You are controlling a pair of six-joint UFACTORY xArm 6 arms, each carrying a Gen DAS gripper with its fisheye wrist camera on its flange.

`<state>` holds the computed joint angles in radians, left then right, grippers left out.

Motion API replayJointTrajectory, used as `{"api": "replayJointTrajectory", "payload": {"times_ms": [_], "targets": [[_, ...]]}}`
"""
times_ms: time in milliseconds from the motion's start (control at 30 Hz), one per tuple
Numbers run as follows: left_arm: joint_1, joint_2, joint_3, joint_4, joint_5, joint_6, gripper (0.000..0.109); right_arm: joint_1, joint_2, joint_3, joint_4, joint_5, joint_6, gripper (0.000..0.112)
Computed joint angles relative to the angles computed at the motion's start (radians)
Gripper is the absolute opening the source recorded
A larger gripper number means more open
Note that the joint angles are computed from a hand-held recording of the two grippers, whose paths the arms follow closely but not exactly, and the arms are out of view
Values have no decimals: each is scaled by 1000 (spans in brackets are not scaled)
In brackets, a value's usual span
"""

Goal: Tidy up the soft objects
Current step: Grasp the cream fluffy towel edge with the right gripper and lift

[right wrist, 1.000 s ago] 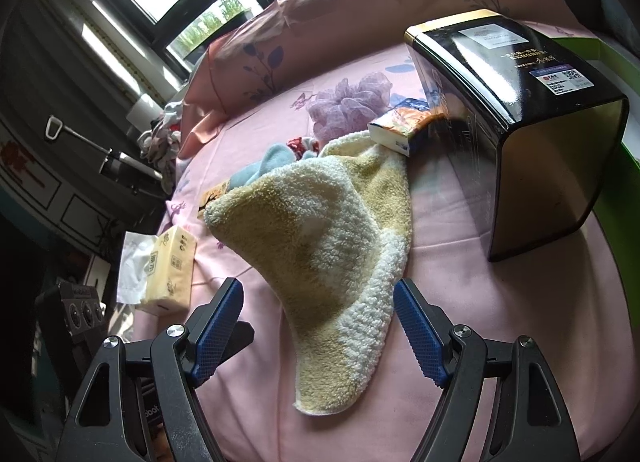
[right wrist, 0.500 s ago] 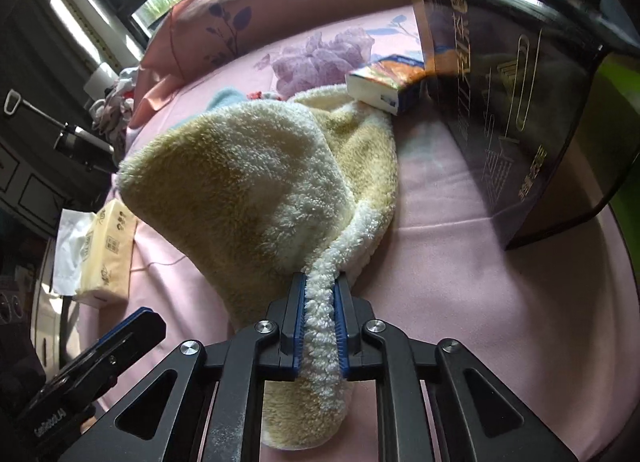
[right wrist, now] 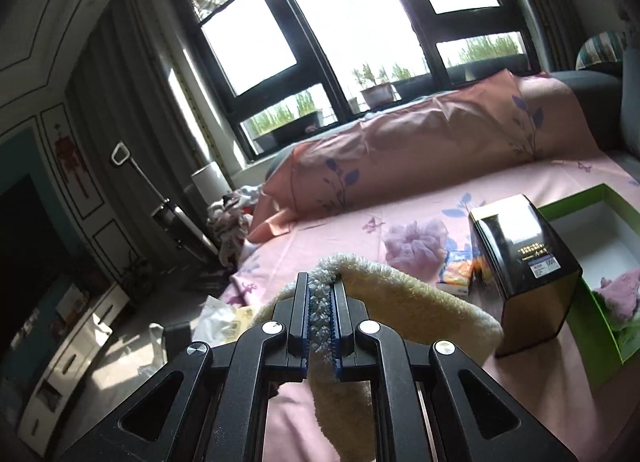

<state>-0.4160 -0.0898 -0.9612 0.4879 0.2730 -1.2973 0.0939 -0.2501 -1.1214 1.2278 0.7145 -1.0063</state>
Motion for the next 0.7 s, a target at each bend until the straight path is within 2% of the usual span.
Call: {"api": "replayJointTrajectory", "payload": {"times_ms": [167,333,467,567,700], "targets": [[15,-22,25,29,-14,-47,49,11,19,4,-36,73,12,9],[21,-29,34,16,-10,-44,49,39,183,-73,-210,129,178,9],[9,-11,16,-21,-2,8,49,71,273,-91,-412,72,345,10],[-10,16,-16,-43,23,60,49,92,281,-54,-614,-33,534,10],[-51,75,-73,-139,40,215,50,63,294,-66,-608,1,552,10]]}}
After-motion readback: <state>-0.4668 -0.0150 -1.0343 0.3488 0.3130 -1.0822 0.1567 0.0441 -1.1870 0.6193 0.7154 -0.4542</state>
